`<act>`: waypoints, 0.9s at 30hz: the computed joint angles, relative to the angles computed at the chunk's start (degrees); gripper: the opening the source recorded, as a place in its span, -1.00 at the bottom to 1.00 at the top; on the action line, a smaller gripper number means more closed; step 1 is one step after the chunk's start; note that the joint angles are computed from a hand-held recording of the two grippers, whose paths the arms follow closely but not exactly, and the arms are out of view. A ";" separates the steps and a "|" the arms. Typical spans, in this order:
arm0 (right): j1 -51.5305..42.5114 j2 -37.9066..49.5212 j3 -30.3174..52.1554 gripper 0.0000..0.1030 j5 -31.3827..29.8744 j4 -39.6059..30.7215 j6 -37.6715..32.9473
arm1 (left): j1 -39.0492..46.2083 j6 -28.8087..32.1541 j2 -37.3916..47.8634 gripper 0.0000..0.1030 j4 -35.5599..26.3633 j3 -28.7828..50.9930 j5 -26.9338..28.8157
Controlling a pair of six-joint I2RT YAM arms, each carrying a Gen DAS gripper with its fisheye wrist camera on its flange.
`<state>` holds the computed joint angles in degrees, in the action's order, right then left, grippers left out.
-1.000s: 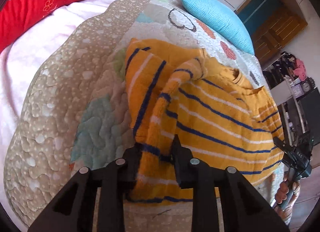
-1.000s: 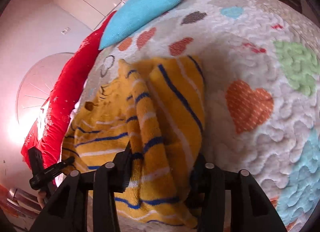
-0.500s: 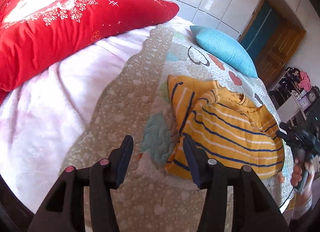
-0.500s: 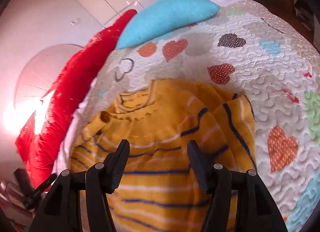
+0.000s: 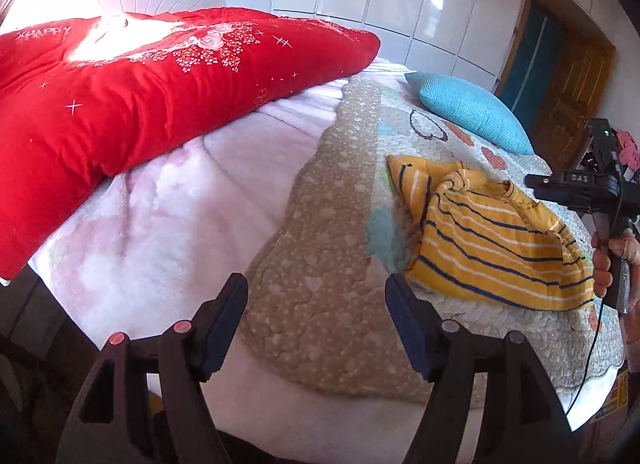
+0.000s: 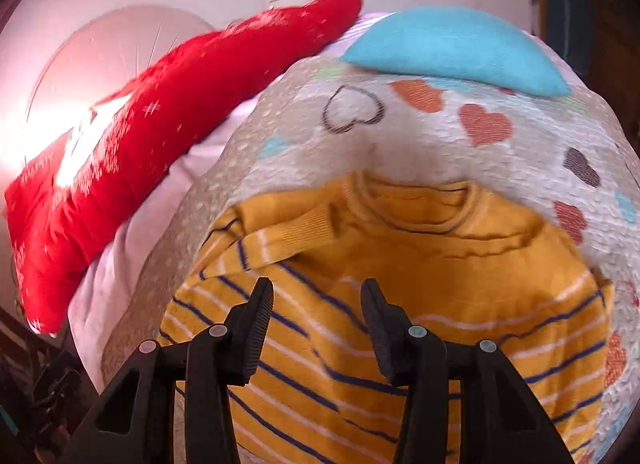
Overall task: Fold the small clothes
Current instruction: 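Open both grippers and withdraw from the folded sweater, then grasp the folded sweater edge with the right gripper and lift it over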
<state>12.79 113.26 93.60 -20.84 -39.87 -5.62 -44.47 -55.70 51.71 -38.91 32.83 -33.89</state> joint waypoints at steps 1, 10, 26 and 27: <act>3.24 2.21 1.74 -0.04 4.73 -0.20 -0.56 | -0.51 -0.65 -1.21 0.36 -0.46 -0.78 -0.31; 19.26 32.12 41.61 0.00 16.40 -14.21 2.15 | 0.49 -1.78 -6.94 0.38 -1.71 -5.01 0.29; 24.26 12.17 15.20 0.58 19.69 -10.69 4.75 | 3.56 -2.54 -5.13 0.38 3.50 -6.65 5.34; 25.35 12.71 14.21 0.58 22.57 -10.07 4.88 | 3.28 -3.00 -5.18 0.38 3.28 -6.64 5.25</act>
<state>38.14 125.97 107.81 1.73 -49.94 -0.74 -41.19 -58.70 46.53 -35.63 26.19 -28.63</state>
